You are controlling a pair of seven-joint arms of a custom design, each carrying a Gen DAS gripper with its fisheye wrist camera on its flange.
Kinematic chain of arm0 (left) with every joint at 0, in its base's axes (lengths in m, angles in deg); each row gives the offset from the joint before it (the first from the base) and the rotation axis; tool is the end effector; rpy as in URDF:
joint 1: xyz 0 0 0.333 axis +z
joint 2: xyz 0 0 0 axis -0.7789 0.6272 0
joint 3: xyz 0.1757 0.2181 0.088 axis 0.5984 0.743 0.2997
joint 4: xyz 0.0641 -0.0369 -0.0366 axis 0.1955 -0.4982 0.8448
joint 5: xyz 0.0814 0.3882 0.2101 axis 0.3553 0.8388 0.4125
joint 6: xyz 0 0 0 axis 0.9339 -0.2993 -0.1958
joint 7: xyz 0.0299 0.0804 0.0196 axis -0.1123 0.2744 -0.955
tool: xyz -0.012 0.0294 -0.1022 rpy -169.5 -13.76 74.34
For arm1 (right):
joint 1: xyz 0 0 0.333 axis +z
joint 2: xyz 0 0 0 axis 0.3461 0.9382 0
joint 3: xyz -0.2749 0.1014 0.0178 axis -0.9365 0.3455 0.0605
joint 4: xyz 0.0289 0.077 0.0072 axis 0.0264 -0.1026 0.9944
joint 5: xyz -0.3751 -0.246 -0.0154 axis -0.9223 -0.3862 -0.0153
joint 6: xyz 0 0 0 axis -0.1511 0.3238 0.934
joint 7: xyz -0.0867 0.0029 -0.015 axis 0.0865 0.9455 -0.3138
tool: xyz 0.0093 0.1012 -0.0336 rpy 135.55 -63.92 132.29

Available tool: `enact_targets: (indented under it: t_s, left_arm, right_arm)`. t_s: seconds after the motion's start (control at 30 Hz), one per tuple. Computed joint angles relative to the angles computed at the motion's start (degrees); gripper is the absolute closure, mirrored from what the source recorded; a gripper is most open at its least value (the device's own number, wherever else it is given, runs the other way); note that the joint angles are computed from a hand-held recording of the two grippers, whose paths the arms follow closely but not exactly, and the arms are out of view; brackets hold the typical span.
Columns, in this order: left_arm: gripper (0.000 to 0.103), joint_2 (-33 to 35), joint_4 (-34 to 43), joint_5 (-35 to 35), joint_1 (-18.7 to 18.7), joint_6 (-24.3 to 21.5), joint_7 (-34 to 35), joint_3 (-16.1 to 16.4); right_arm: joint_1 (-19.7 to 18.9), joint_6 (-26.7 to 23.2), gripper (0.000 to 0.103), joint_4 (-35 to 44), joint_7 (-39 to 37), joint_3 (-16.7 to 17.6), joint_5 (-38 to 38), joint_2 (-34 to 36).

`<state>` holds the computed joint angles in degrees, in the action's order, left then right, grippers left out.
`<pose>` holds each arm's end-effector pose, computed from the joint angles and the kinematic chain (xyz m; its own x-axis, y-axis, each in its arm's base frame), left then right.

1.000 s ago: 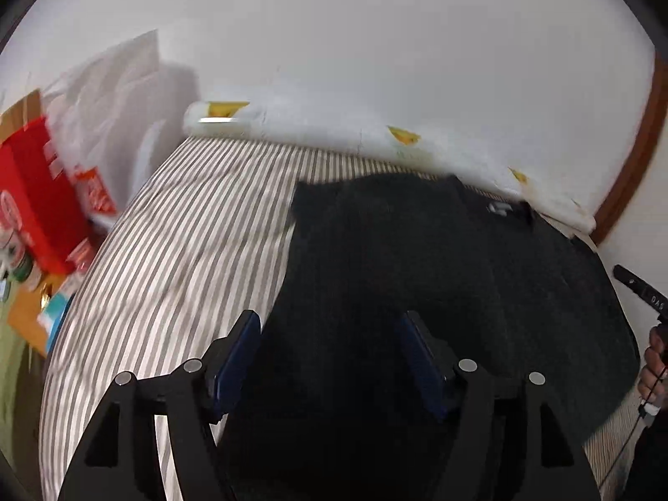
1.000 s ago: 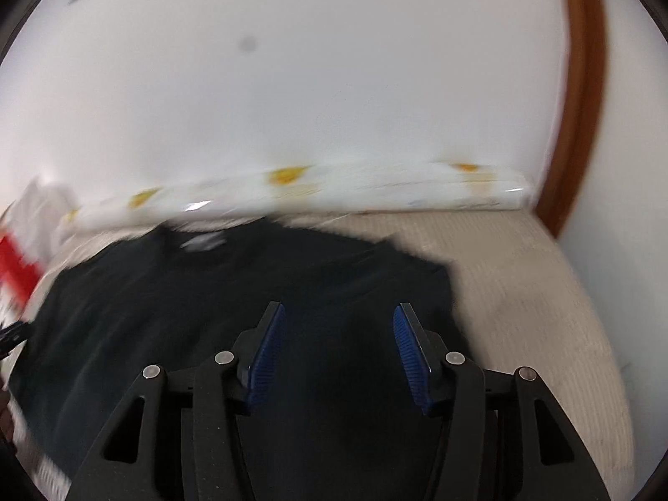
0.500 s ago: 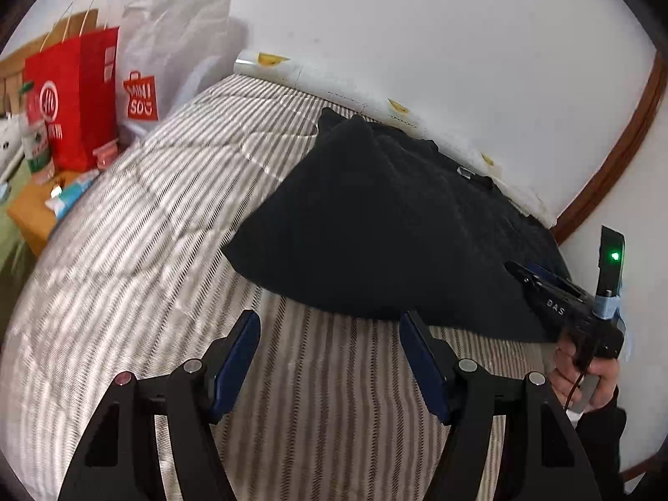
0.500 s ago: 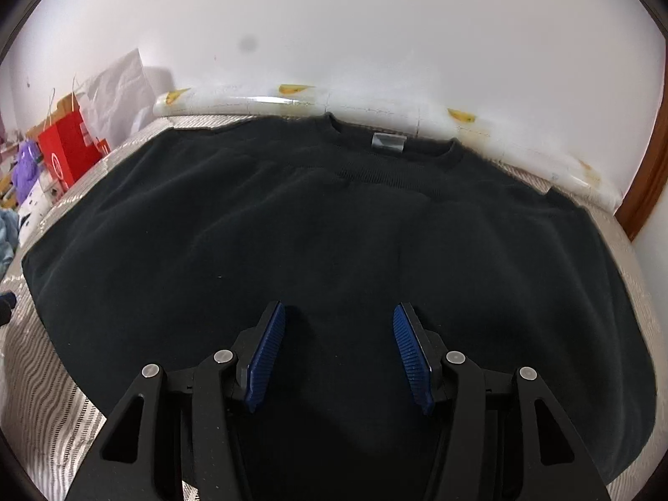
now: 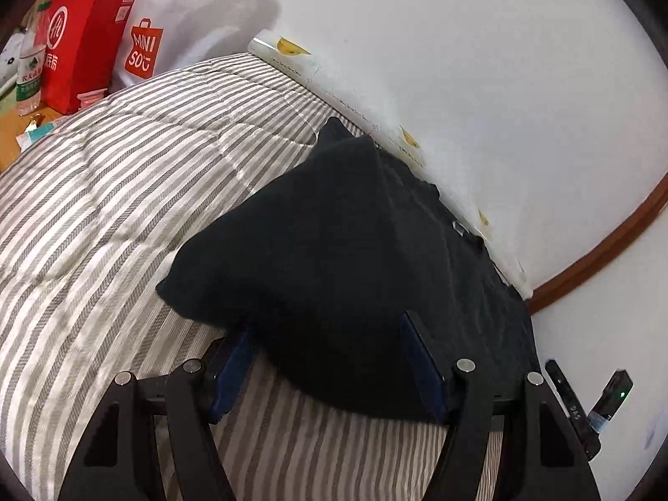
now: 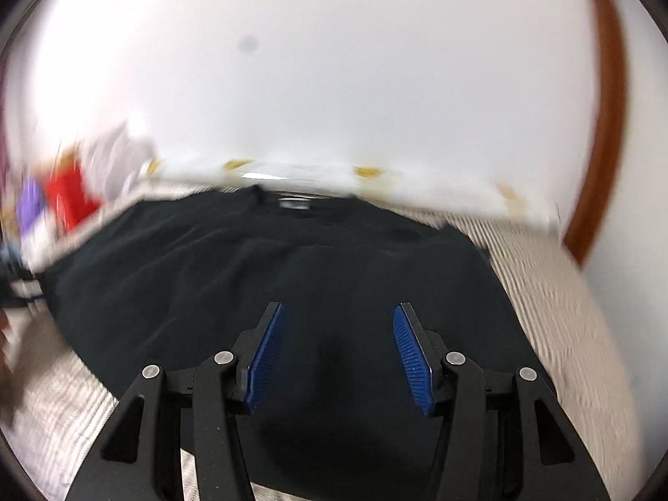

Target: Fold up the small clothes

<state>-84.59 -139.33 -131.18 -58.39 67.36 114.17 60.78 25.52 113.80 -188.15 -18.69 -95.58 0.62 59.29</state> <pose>0.5871 -0.0817 0.5145 -0.1009 -0.8070 0.5819 -0.8157 -0.2678 -0.5128 0.4963 -0.0897 0.5063 -0.0586 -0.9935 -0.0978 -0.4960 0.1140 -0.8608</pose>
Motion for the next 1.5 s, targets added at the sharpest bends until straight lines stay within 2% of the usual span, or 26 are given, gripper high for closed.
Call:
enact_targets:
  t_s: [0.03,0.07,0.1,0.13,0.17,0.23,0.27,0.47,0.6,0.7,0.87,1.03,1.1,1.13,1.27,1.37,1.43,1.5]
  left_arm:
    - [0.037,0.32,0.31,0.88,0.09,0.44,-0.60,-0.30]
    - [0.038,0.75,0.76,2.73,0.24,1.12,-1.89,-0.87]
    - [0.039,1.20,1.19,4.85,0.38,1.89,-3.37,-1.44]
    - [0.043,1.76,1.67,7.58,0.56,2.94,-5.78,-2.19]
    - [0.046,2.01,1.76,9.04,0.56,3.68,-7.28,-2.47]
    - [0.055,2.69,2.27,11.44,0.52,4.77,-10.56,-2.88]
    - [0.060,2.76,2.27,11.94,0.44,5.41,-11.41,-2.87]
    - [0.073,-0.53,-0.47,13.58,-1.23,12.19,-11.93,-2.61]
    - [0.075,-2.44,-0.81,22.91,-1.77,15.68,-17.36,-4.02]
    - [0.077,-3.39,-0.23,29.87,-2.76,18.13,-19.98,-5.26]
    - [0.081,-3.25,2.74,36.57,-7.70,20.34,-20.12,-5.99]
    - [0.086,-0.30,6.87,35.38,-14.11,18.64,-15.48,-6.10]
    - [0.087,1.76,8.61,32.97,-16.22,16.92,-12.34,-6.64]
    - [0.087,2.73,9.27,31.88,-16.73,16.00,-11.14,-7.12]
    - [0.088,6.26,10.69,31.33,-16.49,12.44,-9.32,-10.12]
    - [0.088,6.70,9.39,33.47,-15.63,12.11,-8.87,-11.61]
    - [0.086,6.06,8.75,30.00,-15.82,11.53,-4.63,-11.20]
    - [0.076,5.05,8.93,20.36,-16.83,8.40,4.73,-9.47]
  right_arm:
    - [2.18,-0.70,0.049,0.43,-0.15,-3.18,1.91,-0.01]
    - [2.37,-1.66,0.049,0.71,3.69,-4.75,-0.20,0.22]
    - [0.55,-2.96,0.049,1.27,8.88,-4.40,-3.80,0.91]
    - [-1.39,-3.29,0.049,1.78,10.05,-3.06,-3.60,1.51]
    - [-4.64,-3.17,0.049,2.07,7.49,0.24,0.62,1.99]
    - [-7.80,-2.51,0.049,1.80,9.04,3.04,-0.35,2.19]
    - [-8.48,-2.20,0.049,1.37,9.60,3.54,-1.20,1.94]
    - [-10.55,-0.86,0.049,1.07,12.01,5.42,-5.19,2.31]
    - [-10.83,-0.33,0.049,1.13,12.82,5.34,-6.64,2.30]
    - [-13.28,-0.09,0.049,1.16,14.93,6.89,-8.20,2.23]
    - [-17.67,0.36,0.049,1.66,18.99,8.60,-10.46,2.94]
    - [-17.33,-1.15,0.049,2.59,21.48,5.26,-9.26,3.76]
    - [-19.86,-0.88,0.049,2.47,23.74,6.71,-10.34,3.92]
    - [-20.42,-0.68,0.049,2.38,24.46,6.86,-10.66,3.96]
    - [-16.13,-1.84,0.049,2.66,22.61,2.07,-7.89,3.88]
    - [-16.06,-2.04,0.049,2.61,22.15,2.29,-7.71,3.86]
    - [-14.99,-2.30,0.049,2.50,21.14,1.76,-7.20,3.55]
    - [-13.29,-2.82,0.049,2.65,19.53,0.83,-6.32,3.35]
